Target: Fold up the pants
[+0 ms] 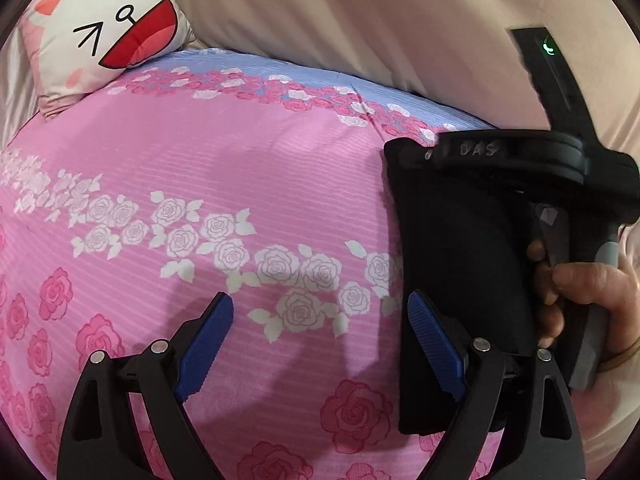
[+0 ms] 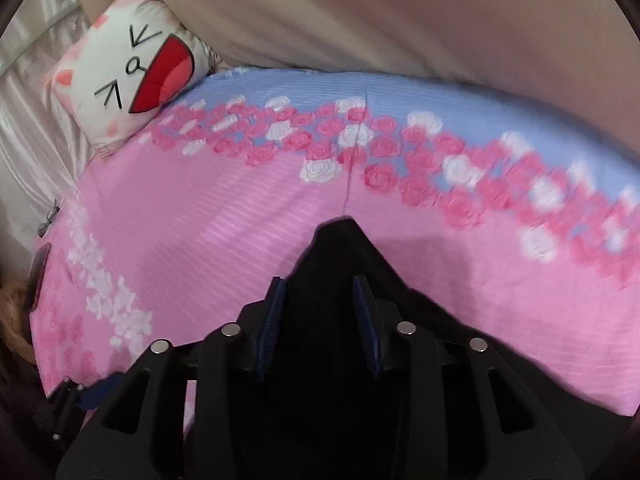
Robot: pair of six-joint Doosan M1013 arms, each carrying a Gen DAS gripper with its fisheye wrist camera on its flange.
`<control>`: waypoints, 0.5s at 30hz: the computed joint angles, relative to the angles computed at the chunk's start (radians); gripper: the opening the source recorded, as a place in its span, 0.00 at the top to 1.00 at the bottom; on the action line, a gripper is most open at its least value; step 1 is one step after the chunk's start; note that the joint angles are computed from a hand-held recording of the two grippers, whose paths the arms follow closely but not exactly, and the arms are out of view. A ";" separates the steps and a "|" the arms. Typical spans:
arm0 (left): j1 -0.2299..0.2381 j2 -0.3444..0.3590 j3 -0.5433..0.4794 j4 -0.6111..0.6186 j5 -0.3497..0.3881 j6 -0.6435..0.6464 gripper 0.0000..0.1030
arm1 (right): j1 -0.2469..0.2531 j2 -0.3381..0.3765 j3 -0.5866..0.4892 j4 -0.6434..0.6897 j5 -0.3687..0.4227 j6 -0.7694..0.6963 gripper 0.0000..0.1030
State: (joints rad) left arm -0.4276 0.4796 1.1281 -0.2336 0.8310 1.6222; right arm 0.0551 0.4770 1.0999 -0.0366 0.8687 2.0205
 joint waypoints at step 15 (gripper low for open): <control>-0.089 -0.086 0.080 0.129 -0.140 0.108 0.16 | -0.039 -0.473 0.608 -0.485 -0.235 0.850 0.54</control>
State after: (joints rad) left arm -0.5169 0.3940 1.2084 -0.1050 0.6910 1.7304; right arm 0.0164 0.0036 1.7077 -0.5213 0.6332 2.8701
